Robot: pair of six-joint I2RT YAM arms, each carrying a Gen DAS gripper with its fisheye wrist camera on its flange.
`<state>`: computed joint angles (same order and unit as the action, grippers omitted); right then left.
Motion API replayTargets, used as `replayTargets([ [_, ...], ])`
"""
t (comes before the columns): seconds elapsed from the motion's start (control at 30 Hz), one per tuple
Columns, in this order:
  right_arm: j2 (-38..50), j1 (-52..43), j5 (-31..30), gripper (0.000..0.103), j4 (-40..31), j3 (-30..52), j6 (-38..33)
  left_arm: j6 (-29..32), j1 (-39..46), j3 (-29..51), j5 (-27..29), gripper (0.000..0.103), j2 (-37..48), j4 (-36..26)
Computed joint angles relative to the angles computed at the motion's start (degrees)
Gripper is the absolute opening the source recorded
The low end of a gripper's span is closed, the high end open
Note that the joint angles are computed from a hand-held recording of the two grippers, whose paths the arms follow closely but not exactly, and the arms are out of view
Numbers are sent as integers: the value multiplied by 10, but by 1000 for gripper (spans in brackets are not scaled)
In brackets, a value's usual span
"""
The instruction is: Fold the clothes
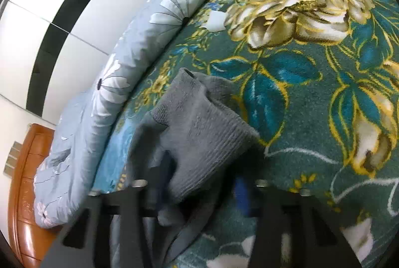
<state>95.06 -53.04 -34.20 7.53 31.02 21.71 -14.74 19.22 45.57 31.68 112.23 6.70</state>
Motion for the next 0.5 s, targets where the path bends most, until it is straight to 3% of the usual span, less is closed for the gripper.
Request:
replayTargets([
  [0.03, 2, 0, -3, 32, 5, 0, 4, -3, -4, -3, -8, 50, -3, 10],
  [0.07, -2, 1, -1, 30, 4, -1, -1, -7, -8, -3, -15, 29, -6, 13],
  [0.1, -6, 2, 1, 26, 1, -1, -7, -10, -8, -1, -16, 15, -8, 15],
  [0.23, -102, 30, 29, 22, -40, -16, -38, -11, 11, -23, 3, 10, -63, 20],
  [0.3, -179, 46, 42, 22, -101, -11, -59, 5, 27, -35, 26, 9, -111, 5],
  [0.5, -415, 44, 2, 21, -341, 27, -127, 99, 116, -32, 135, 9, -248, -133],
])
